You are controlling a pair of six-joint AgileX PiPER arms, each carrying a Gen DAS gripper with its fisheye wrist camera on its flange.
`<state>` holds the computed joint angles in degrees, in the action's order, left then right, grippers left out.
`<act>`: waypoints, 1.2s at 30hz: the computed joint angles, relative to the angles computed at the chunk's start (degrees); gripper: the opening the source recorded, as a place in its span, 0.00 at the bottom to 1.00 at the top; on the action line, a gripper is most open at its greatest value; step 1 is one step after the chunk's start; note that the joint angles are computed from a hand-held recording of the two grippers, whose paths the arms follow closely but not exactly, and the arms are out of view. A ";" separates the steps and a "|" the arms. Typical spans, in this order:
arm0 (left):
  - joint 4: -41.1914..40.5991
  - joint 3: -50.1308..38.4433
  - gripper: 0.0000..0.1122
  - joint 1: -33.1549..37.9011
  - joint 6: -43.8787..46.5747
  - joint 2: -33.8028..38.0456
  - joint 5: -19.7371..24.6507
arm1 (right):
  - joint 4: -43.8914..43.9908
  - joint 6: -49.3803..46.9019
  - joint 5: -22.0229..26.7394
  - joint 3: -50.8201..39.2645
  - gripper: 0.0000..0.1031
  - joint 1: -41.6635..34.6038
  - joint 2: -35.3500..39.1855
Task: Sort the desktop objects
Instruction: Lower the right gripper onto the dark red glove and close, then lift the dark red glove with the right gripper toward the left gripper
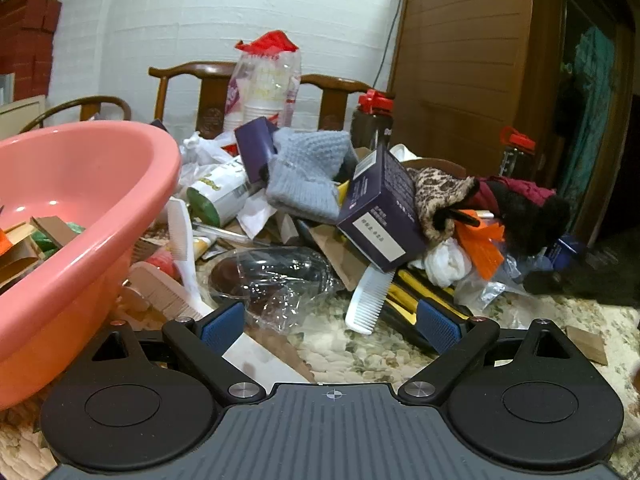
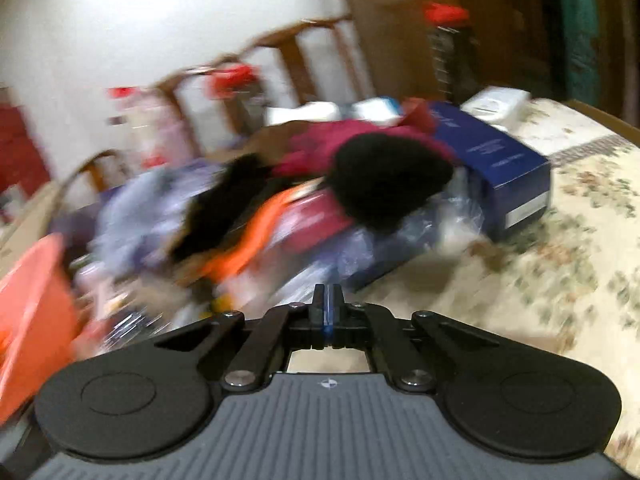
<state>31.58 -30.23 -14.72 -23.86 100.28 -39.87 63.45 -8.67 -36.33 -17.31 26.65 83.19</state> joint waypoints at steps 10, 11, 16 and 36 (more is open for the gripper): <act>1.61 -0.61 0.88 0.68 -2.52 0.08 0.68 | 18.54 -33.71 -14.22 -7.44 0.90 5.51 -6.46; 1.26 -0.59 0.88 0.68 -2.18 0.06 0.63 | 18.58 -37.88 -9.28 -10.09 0.89 0.63 -6.38; 1.38 -1.14 0.88 0.99 -2.50 0.27 1.01 | 21.46 -51.46 3.93 -21.26 0.87 -14.31 2.95; -0.38 -1.28 0.88 1.04 -2.36 0.18 1.03 | -16.43 18.58 3.56 11.08 0.34 1.75 -15.13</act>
<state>31.20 -31.51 -13.68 -26.21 100.45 -38.83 47.02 9.91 -32.77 -6.23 28.40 68.06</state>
